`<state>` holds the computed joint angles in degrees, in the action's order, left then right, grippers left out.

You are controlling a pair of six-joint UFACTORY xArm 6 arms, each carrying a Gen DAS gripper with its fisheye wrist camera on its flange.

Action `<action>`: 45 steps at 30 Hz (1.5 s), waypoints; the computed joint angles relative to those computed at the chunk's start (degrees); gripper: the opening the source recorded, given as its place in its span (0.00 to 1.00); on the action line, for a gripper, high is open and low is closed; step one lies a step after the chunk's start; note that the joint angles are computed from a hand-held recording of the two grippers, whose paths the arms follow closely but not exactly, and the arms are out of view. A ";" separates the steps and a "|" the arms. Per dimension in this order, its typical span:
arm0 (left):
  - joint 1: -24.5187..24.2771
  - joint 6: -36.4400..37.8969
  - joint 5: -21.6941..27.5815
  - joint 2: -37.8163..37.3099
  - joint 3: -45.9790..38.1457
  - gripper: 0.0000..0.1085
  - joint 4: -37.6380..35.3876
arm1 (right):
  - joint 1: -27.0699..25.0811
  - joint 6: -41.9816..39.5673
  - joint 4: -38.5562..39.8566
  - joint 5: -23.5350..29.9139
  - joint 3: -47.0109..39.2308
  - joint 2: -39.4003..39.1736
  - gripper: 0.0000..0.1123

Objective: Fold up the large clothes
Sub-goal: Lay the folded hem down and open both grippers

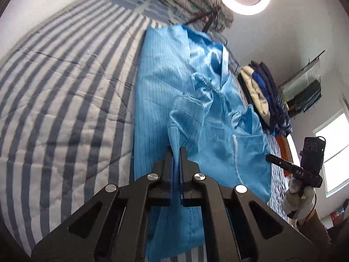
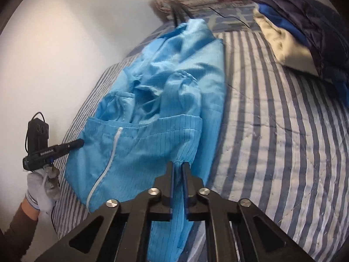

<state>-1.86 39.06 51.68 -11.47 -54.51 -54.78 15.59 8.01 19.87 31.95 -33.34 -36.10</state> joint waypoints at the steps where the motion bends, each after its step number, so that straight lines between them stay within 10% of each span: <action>1: -0.15 -0.30 -2.09 -1.75 2.12 0.01 0.17 | 0.64 1.19 -2.18 -0.32 -0.10 -0.03 0.01; 23: -9.83 -5.04 -14.20 7.35 -4.46 0.13 13.72 | 3.25 23.24 -31.63 -0.44 -6.39 9.84 0.15; 28: -7.98 -3.77 -10.63 6.61 -4.67 0.18 11.94 | 2.05 19.51 -22.23 0.93 -4.17 8.19 0.15; 32: -1.43 -2.48 -1.87 2.43 -3.84 0.71 5.01 | 1.80 13.31 -14.01 1.81 0.27 -1.41 0.54; 38: 6.57 -7.46 10.99 4.14 -4.92 0.71 2.23 | -1.61 3.60 6.71 4.59 8.12 -11.62 0.58; 45: 7.11 -6.02 13.27 4.19 -3.22 0.65 -1.26 | 2.12 -3.25 19.34 2.44 11.78 -11.42 0.52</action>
